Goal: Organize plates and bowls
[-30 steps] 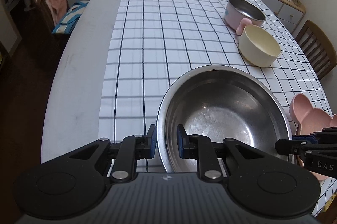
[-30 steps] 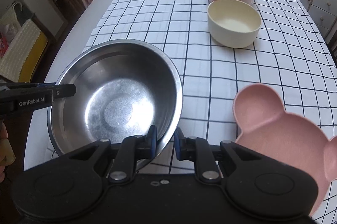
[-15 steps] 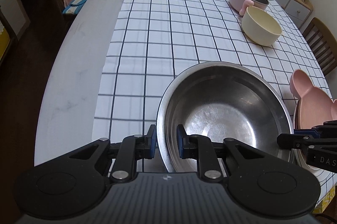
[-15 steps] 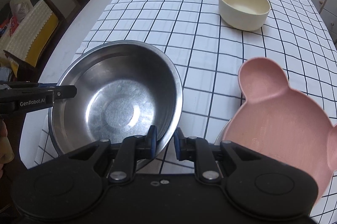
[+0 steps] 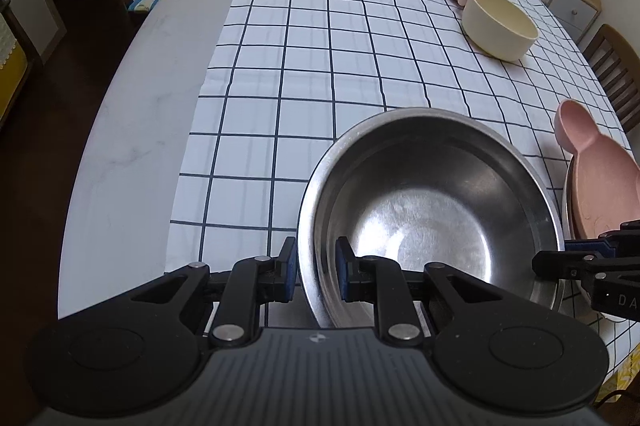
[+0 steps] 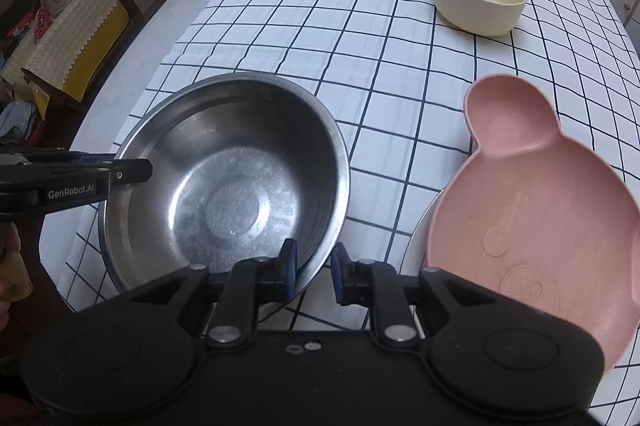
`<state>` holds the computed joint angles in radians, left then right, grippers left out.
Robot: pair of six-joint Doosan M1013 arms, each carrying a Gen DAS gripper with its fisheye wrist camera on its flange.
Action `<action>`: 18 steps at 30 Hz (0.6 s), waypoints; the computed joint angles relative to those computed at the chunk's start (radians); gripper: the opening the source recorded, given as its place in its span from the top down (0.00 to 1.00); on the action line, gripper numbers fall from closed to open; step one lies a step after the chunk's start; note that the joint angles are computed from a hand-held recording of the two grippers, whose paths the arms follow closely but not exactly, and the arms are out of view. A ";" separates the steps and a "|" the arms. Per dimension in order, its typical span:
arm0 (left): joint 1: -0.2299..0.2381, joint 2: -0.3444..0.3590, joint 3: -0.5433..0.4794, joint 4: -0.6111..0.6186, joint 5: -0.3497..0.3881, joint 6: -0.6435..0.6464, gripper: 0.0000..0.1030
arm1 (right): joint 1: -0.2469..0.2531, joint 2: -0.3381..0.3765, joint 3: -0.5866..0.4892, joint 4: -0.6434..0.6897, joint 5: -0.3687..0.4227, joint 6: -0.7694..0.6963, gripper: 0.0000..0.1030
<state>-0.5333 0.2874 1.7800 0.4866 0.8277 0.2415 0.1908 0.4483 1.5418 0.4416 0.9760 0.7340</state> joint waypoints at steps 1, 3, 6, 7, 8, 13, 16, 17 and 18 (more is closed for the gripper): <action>-0.002 0.001 0.000 0.005 0.003 0.002 0.82 | 0.000 0.001 -0.001 -0.003 0.002 0.003 0.82; -0.003 0.000 0.002 0.008 0.001 -0.001 0.82 | 0.001 0.001 -0.001 -0.007 0.003 0.004 0.82; 0.002 0.000 0.004 -0.004 -0.007 0.004 0.82 | 0.000 0.002 -0.004 -0.006 0.006 0.004 0.82; 0.003 -0.001 0.004 -0.004 -0.011 0.005 0.82 | 0.000 0.002 -0.005 -0.005 0.009 0.003 0.81; 0.002 -0.002 0.005 0.002 -0.014 0.002 0.82 | 0.000 0.002 -0.005 -0.005 0.010 0.001 0.79; -0.002 -0.009 0.006 0.023 -0.003 -0.010 0.82 | -0.002 -0.007 0.000 0.000 -0.015 -0.007 0.76; -0.005 -0.018 0.010 0.052 0.001 -0.021 0.81 | -0.008 -0.010 -0.004 0.012 -0.020 -0.006 0.73; -0.009 -0.022 0.012 0.074 0.003 -0.028 0.81 | -0.011 -0.011 -0.005 0.018 -0.020 -0.009 0.73; -0.011 -0.026 0.013 0.089 0.005 -0.034 0.81 | -0.013 -0.013 -0.007 0.026 -0.020 -0.013 0.72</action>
<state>-0.5443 0.2619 1.7928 0.5755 0.8325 0.2077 0.1776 0.4352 1.5351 0.4674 0.9556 0.7213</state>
